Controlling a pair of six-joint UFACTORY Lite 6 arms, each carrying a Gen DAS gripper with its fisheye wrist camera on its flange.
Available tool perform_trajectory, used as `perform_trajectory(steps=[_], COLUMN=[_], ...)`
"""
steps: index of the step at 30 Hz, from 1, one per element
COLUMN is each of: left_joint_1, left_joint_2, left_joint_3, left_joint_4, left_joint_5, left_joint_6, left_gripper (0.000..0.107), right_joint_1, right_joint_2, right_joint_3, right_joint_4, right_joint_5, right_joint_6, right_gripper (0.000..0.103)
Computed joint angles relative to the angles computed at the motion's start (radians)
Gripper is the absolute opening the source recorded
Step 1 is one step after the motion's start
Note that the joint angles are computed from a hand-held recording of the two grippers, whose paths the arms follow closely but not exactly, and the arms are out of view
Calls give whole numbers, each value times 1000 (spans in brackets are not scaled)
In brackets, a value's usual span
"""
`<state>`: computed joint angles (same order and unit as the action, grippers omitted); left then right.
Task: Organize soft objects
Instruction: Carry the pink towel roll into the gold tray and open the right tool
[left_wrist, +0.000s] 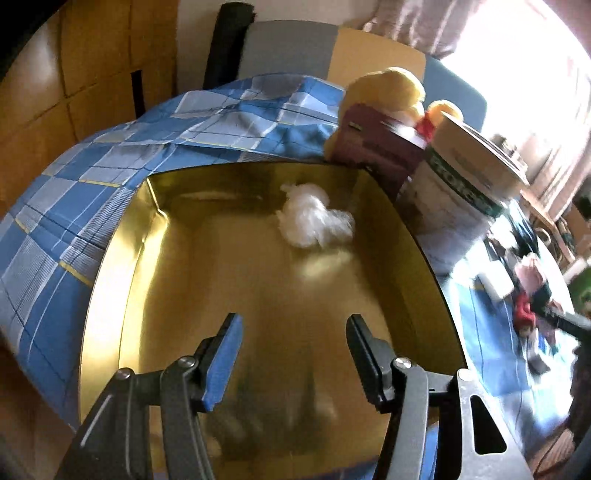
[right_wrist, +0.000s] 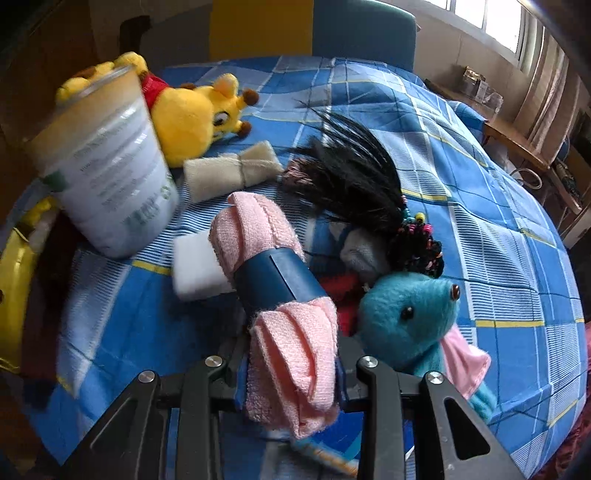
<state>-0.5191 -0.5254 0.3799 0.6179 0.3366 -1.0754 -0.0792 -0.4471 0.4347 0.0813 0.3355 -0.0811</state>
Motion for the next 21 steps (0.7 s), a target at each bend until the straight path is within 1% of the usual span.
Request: perform_trajectory(steps=[2, 5, 7, 8, 9, 12, 14, 18, 20, 21], left_joint_1=[-33, -79, -101, -116, -123, -149, -152, -149, -142, -141], left_joint_2=[-39, -80, -109, -116, -124, -158, -189, -260, -289, -309], left_joint_3=[-21, -42, -54, -56, -57, -62, -68, -81, -87, -90], left_joint_4=[-6, 2, 4, 21, 27, 55, 48, 45, 48, 53], left_joint_5=[19, 48, 62, 71, 79, 113, 131, 182, 201, 219], left_joint_6=[-6, -30, -38, -60, -64, -89, -79, -54, -45, -46], left_gripper=[60, 61, 61, 61, 61, 61, 61, 61, 64, 67], right_joint_1=[-11, -66, -77, -71, -77, -70, -50, 23, 79, 113], right_joint_2=[-24, -42, -11, 1, 41, 159, 249, 447, 551, 603], right_joint_3=[4, 34, 84, 106, 152, 283, 400, 695, 868, 960], right_joint_4=[97, 286, 315, 302, 305, 244, 155, -49, -143, -190], right_joint_5=[23, 73, 87, 93, 96, 103, 119, 184, 235, 263], right_joint_6=[-75, -242, -243, -212, -205, -119, -12, 247, 366, 423], right_gripper=[33, 33, 33, 33, 33, 33, 33, 33, 33, 33])
